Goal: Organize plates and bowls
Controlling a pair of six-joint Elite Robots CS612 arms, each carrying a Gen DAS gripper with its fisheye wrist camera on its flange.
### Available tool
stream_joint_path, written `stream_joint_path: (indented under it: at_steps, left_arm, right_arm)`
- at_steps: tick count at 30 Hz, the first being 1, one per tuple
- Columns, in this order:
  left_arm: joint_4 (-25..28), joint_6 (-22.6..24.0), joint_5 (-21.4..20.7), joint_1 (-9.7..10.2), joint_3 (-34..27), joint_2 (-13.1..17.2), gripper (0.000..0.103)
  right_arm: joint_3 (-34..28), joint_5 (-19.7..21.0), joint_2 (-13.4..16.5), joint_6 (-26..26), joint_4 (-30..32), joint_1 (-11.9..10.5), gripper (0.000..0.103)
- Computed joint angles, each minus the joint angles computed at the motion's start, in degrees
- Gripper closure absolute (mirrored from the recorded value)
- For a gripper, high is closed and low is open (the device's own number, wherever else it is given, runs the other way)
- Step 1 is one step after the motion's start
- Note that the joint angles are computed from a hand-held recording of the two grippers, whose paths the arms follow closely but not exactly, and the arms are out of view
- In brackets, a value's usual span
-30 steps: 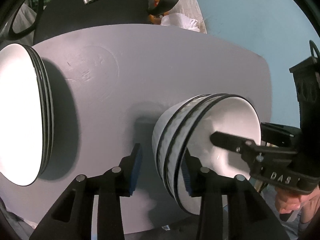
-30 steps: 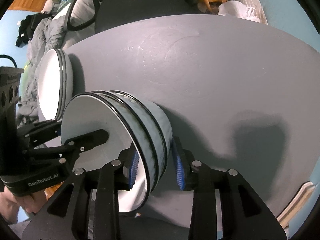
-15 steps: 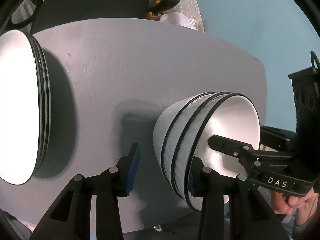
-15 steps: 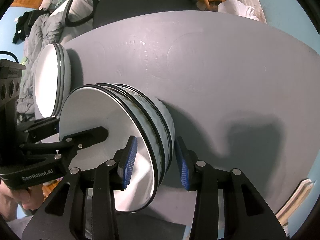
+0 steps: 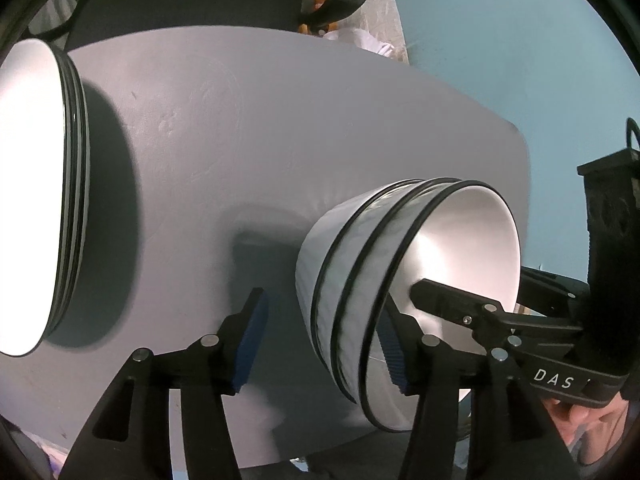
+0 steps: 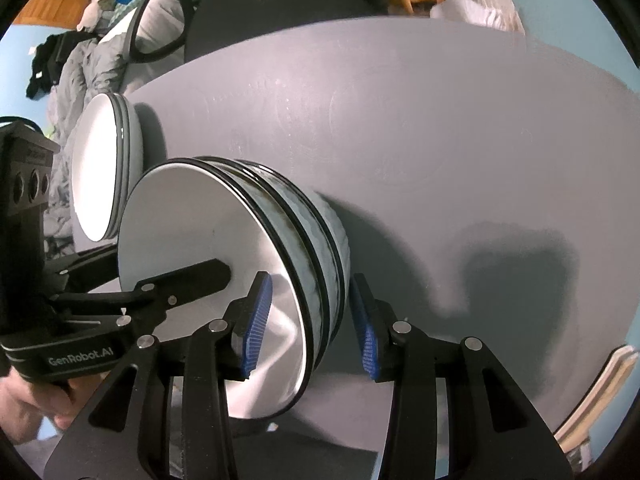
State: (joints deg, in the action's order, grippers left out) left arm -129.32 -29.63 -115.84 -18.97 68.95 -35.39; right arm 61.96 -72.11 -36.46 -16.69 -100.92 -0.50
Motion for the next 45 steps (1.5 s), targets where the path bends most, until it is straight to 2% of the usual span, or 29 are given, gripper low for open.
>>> stream_joint_path:
  at_steps: [1,3,4,7,12,17,20,27,34,45]
  left_arm:
    - [-0.2,-0.2,-0.2,-0.05,0.0,-0.1,0.055]
    - [-1.2,-0.7,-0.9,-0.09,0.3,-0.2,0.065]
    - [-1.3,-0.8,-0.9,-0.14,0.3,-0.2,0.065]
    - [-0.1,-0.7,0.5,-0.46,-0.2,-0.4,0.066]
    - [1.6,-1.5,4.0,-0.91,-0.2,-1.2,0.084]
    - [3.0,-1.0,6.4,-1.35,-0.4,-1.4,0.086]
    - [3.3,-0.7,6.8,-1.22,-0.2,-1.6,0.086]
    - [2.8,-0.3,7.3,-0.85,3.1,-3.3,0.086]
    - [1.1,-2.6,7.2,-0.23,6.3,-5.1,0.086]
    - [-2.9,-5.6,10.0,1.47,10.7,-9.3,0.086]
  right_arm:
    - [0.1,0.2,-0.1,-0.1,0.2,0.0,0.064]
    - [0.0,0.5,0.0,-0.5,0.7,0.0,0.064]
    - [0.0,0.7,0.0,-0.5,0.9,-0.1,0.064]
    - [0.1,1.2,-0.1,0.1,0.9,-0.2,0.066]
    - [0.9,-0.4,-0.7,1.8,-0.6,0.0,0.075]
    - [1.1,-1.5,-1.1,2.4,-1.1,0.2,0.083]
    - [1.3,-2.0,-1.2,2.7,-1.3,0.5,0.083]
    - [2.0,-0.6,-1.5,2.4,-0.4,0.8,0.083]
    - [1.6,-0.6,-1.5,2.3,0.1,1.9,0.083]
    - [-1.4,-0.3,-1.7,-0.1,0.5,4.4,0.083]
